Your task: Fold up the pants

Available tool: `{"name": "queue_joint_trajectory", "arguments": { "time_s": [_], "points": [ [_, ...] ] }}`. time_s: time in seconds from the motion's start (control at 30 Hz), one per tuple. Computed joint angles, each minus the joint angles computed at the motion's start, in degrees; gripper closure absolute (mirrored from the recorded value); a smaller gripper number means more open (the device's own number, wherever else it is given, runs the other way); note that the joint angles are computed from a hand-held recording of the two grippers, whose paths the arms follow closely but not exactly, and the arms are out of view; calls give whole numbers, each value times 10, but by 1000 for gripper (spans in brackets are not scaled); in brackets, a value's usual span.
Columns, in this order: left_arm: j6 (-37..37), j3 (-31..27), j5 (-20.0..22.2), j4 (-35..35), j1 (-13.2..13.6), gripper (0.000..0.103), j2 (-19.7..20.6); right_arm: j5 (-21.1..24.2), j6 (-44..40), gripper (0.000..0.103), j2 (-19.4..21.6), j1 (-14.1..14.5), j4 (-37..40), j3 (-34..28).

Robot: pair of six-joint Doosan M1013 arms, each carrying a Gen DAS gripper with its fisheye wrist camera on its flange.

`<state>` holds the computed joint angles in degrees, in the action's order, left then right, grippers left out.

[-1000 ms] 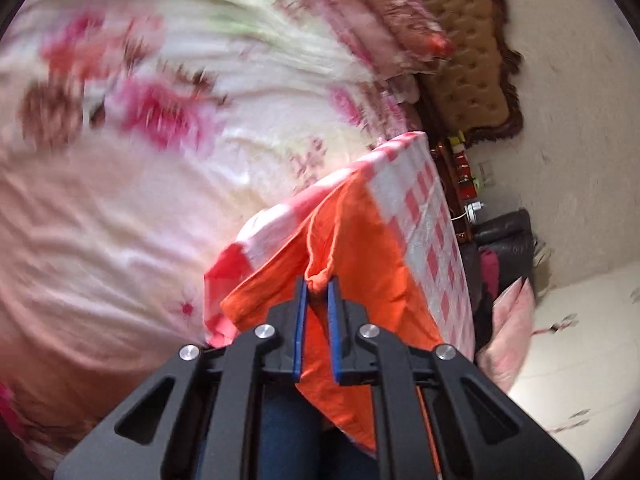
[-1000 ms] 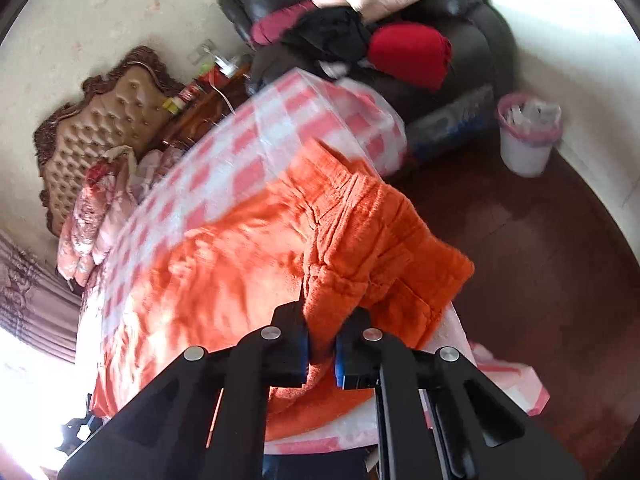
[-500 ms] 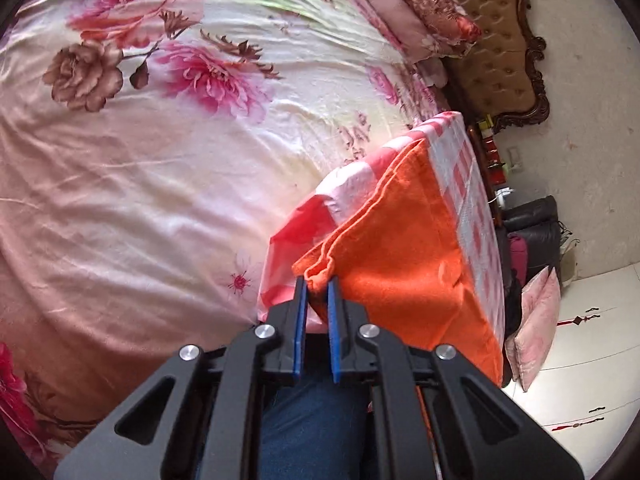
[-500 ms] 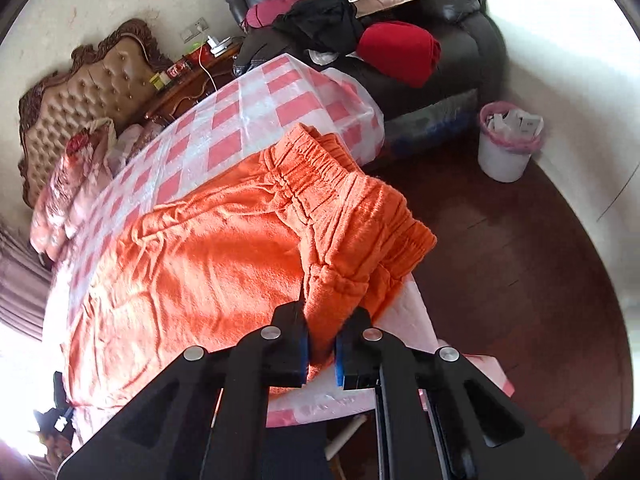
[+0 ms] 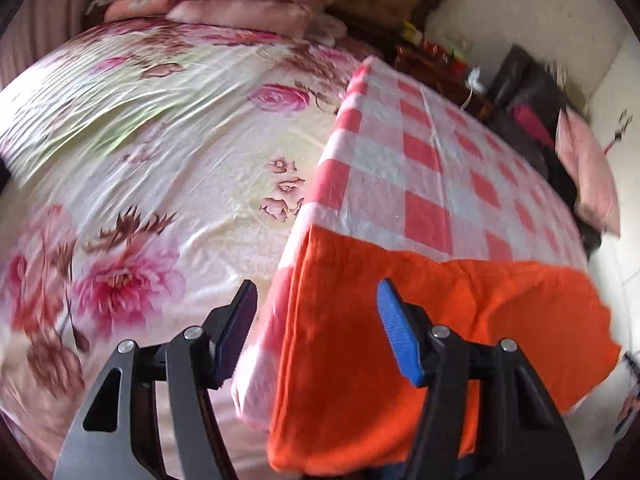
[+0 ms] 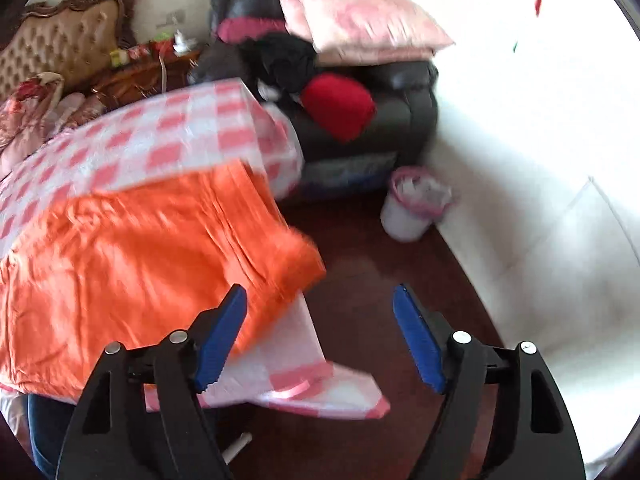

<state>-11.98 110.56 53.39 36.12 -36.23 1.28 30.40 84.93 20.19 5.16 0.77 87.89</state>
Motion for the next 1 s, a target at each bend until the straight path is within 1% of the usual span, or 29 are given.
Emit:
{"name": "queue_joint_trajectory", "arguments": {
  "time_s": [0.07, 0.1, 0.13, 0.17, 0.2, 0.23, 0.27, 0.3, 0.33, 0.37, 0.47, 0.53, 0.57, 0.6, 0.7, 0.8, 0.9, 0.97, 1.0],
  "points": [
    [64, -8, -4, -33, 20, 50, 6, 12, -21, 24, 14, 9, 1, -26],
    [112, -14, -5, -62, 31, 62, 11, 13, -38, 24, 22, 15, 9, -39],
    [141, -20, -3, -82, 35, 72, 18, 14, -54, 22, 32, 20, 14, -54],
    [177, -31, 22, -88, 34, 73, 27, 24, -51, 21, 47, 29, -7, -75],
    [197, -36, 32, -93, 34, 73, 31, 36, -53, 20, 58, 33, -10, -93],
    [202, -36, 30, -99, 35, 76, 31, 53, -72, 20, 72, 35, 11, -114],
    [207, -37, 33, -107, 38, 80, 31, 71, -78, 20, 83, 35, 23, -133],
    [221, -37, 31, -114, 40, 90, 29, 93, -63, 19, 99, 38, 12, -158],
    [235, -40, 32, -120, 41, 90, 31, 111, -68, 19, 112, 39, 18, -178],
    [247, -45, 41, -122, 40, 90, 34, 131, -80, 19, 127, 38, 33, -202],
    [266, -51, 51, -131, 45, 91, 38, 183, -58, 19, 167, 36, 15, -263],
    [265, -54, 54, -133, 46, 91, 38, 210, -48, 19, 190, 26, 30, -299],
    [265, -55, 55, -133, 46, 91, 39, 225, -53, 19, 199, 19, 52, -315],
    [266, -58, 58, -134, 47, 91, 40, 270, -71, 18, 216, 8, 96, -345],
    [272, -62, 64, -138, 47, 91, 43, 350, -111, 18, 247, -2, 136, -396],
    [273, -61, 59, -143, 49, 91, 41, 421, -153, 18, 273, -2, 161, -437],
    [271, -61, 58, -146, 50, 91, 41, 458, -167, 18, 290, 8, 131, -461],
    [270, -62, 61, -146, 50, 91, 42, 477, -185, 30, 293, 11, 135, -463],
    [269, -63, 62, -146, 50, 91, 42, 467, -194, 39, 287, 14, 120, -451]
  ]
}}
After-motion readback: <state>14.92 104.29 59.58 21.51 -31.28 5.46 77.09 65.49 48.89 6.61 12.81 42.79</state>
